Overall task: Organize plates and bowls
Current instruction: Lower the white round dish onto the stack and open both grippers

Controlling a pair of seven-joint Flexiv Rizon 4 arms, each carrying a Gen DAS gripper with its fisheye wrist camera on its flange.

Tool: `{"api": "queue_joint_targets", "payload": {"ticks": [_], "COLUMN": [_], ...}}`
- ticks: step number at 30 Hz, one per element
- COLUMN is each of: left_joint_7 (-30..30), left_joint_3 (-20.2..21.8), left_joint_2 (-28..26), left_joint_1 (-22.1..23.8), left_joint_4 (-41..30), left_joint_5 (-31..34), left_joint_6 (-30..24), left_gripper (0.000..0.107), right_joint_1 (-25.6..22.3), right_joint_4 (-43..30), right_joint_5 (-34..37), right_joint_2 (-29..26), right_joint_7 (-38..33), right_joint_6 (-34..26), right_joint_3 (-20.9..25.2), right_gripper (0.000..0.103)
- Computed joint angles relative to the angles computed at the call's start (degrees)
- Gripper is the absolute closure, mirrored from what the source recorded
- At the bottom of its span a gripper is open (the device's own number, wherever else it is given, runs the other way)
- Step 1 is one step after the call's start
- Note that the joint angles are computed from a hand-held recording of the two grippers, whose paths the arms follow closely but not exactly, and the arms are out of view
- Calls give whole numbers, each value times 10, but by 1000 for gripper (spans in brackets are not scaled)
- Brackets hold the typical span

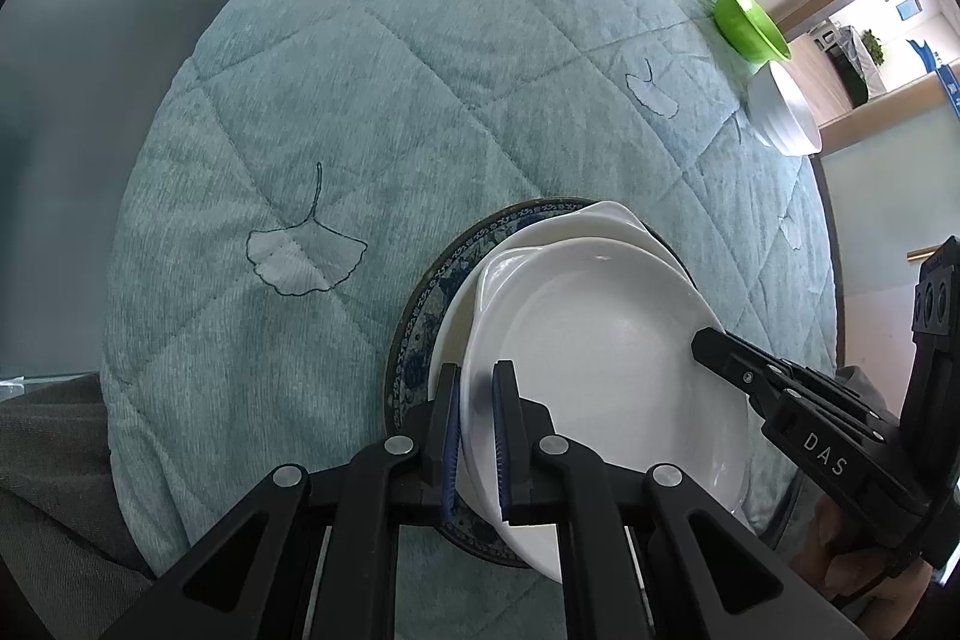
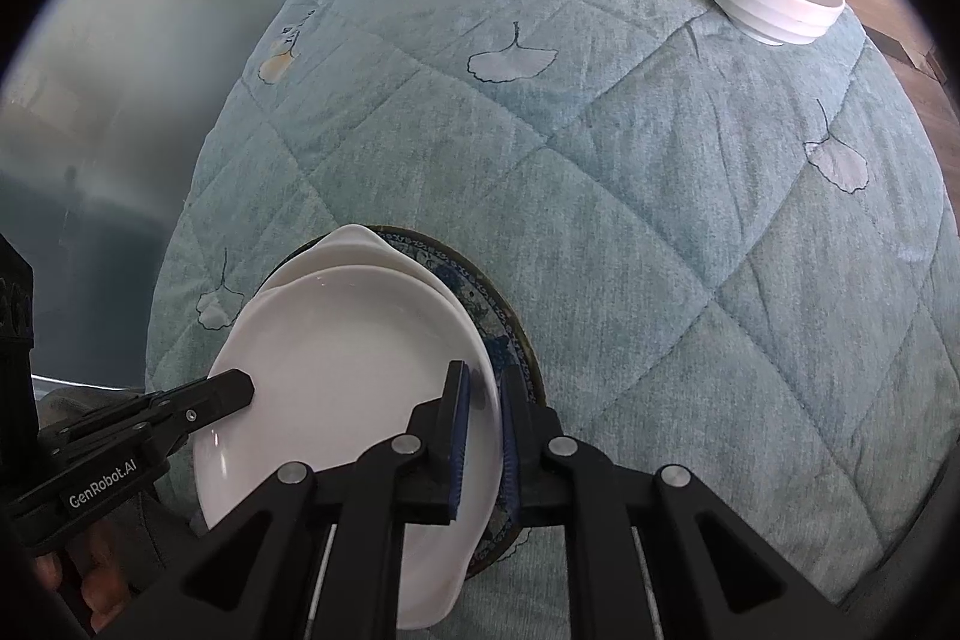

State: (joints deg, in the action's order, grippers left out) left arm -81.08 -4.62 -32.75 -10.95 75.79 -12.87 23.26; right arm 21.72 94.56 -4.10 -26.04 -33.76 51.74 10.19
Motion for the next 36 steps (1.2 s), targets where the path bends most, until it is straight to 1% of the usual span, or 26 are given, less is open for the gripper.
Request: {"api": "queue_joint_targets", "payload": {"ticks": [12, 17, 22, 24, 25, 28, 31, 33, 34, 35, 36], "left_joint_7": [17, 17, 16, 18, 18, 20, 15, 14, 15, 15, 17], "left_joint_3": [-2, 0, 1, 0, 0, -3, 4, 2, 0, 0, -1], "left_joint_2": [-1, -6, -7, -7, -6, -3, -3, -4, -5, -6, -8], "left_joint_1": [2, -3, -4, -2, 0, 7, 3, 7, 10, 10, 11], "left_joint_4": [8, -2, -9, -11, -11, -8, -11, -12, -12, -13, -16], "left_joint_5": [-3, 6, 11, 8, 5, -8, 3, -2, -7, -8, -7], "left_joint_6": [33, 21, 9, 0, -2, -3, 4, 4, 2, -1, -5], "left_gripper": [100, 98, 98, 97, 94, 92, 77, 77, 77, 77, 77], "right_joint_1": [12, 14, 15, 11, 9, 6, 1, -9, -9, -10, -11], "right_joint_4": [-4, -1, -1, -4, -6, -3, -4, -7, -9, -11, -15], "right_joint_5": [-37, -52, -58, -52, -48, -46, -34, -16, -14, -12, -6], "right_joint_2": [-9, -13, -14, -14, -14, -9, -10, -13, -14, -15, -18], "right_joint_7": [-2, -1, -1, -9, -15, -29, -35, -48, -52, -56, -61], "right_joint_6": [4, 7, 14, 14, 13, 18, 17, 20, 19, 18, 13], "right_joint_3": [-14, -17, -17, -12, -9, -8, -5, 2, 1, 2, 4], "right_gripper": [91, 87, 87, 85, 85, 84, 84, 84, 86, 91, 91]}}
